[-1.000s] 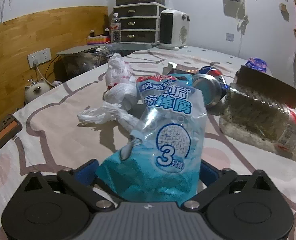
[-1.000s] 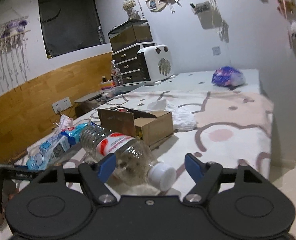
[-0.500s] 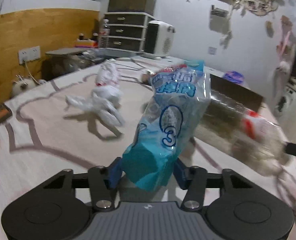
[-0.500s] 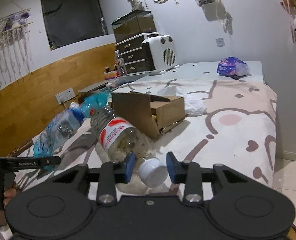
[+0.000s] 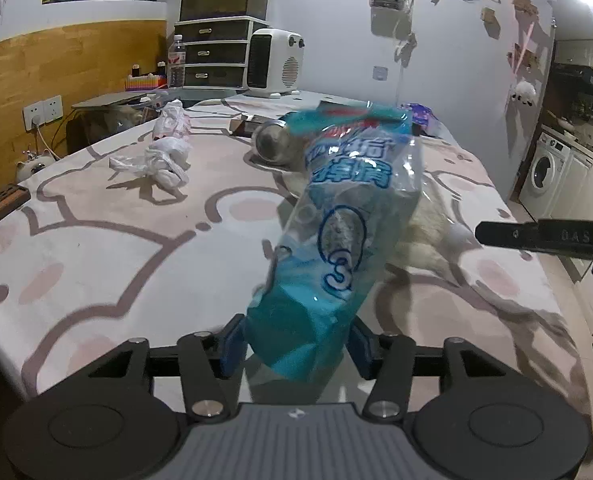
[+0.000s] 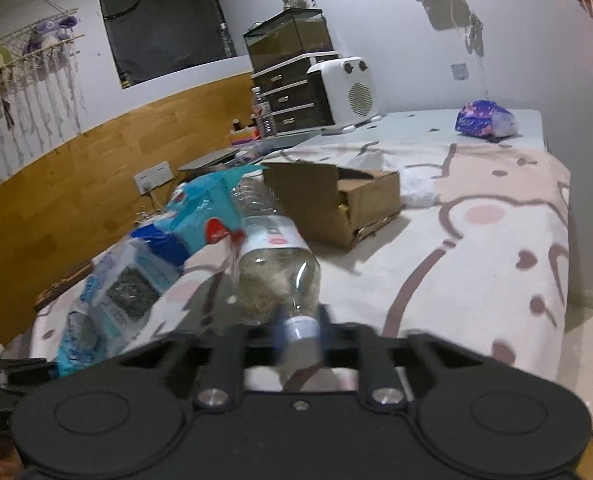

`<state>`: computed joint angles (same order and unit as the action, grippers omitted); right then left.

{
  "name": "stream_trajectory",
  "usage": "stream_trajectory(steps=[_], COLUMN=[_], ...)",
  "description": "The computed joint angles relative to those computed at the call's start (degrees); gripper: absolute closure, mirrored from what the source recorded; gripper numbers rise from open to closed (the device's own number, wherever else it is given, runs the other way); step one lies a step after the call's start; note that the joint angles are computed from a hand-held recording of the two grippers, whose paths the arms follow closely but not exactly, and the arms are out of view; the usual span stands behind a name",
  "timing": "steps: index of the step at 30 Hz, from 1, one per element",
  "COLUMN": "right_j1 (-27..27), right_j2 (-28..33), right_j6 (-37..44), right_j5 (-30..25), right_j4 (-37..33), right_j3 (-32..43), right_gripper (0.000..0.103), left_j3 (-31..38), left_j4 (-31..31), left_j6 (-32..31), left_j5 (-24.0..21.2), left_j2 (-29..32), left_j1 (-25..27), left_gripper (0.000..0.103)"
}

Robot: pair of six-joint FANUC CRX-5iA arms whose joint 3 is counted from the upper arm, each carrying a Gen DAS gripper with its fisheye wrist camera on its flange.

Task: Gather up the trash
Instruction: 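Grasp the blue plastic bag package with left tool while right tool grasps the clear bottle, then lift the blue package with left tool while right tool lifts the clear bottle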

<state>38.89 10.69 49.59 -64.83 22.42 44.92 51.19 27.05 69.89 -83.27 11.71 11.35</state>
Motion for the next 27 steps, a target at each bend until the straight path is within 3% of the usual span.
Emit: stream_trajectory(steps=[4,5,8,11,13,17,21,25,27], right_j1=[2.62,2.99,3.67,3.79,3.66,2.81,2.07,1.86,1.06], right_j2=[-4.92,-5.69,-7.7,-7.95,-7.7,-4.76,-0.37,5.53,6.54], right_j6=[-2.9,-3.26,-4.89,-4.84,-4.2,-1.29,0.42,-1.1,-0.92], right_j5=[1.1,1.41,2.2,2.13,2.4,1.29,-0.24,-4.6,-4.08], right_j4=[1.74,1.98,3.51,4.67,4.65,3.04,2.17,4.16,1.93], right_j3=[-6.52,-7.47,-10.2,-10.57,-10.24,-6.0,-0.56,6.37,7.72], right_gripper=[0.1,0.1,0.095,0.077,0.072,0.05,0.041,0.041,0.041], left_j3=[-5.13,-6.25,-7.74,-9.02,-10.4,-10.62,-7.36,-5.78,-5.01], left_j4=[2.17,2.2,3.46,5.84,7.34,8.91,7.16,7.3,7.58], left_j6=[-2.04,-2.34,-2.24,-2.5,-2.84,-1.65,1.16,2.93,3.81], left_j5=[2.59,3.74,5.32,6.34,7.39,7.1,5.37,4.76,4.46], left_j2=[-3.5,-4.31,-5.22,-5.82,-6.61,-6.82,-4.96,-3.4,-2.52], left_j1=[0.72,0.75,1.22,2.14,2.98,4.5,4.54,3.88,3.13], left_gripper=[0.013,0.011,0.01,0.007,0.0,0.0,0.0,0.0,0.0])
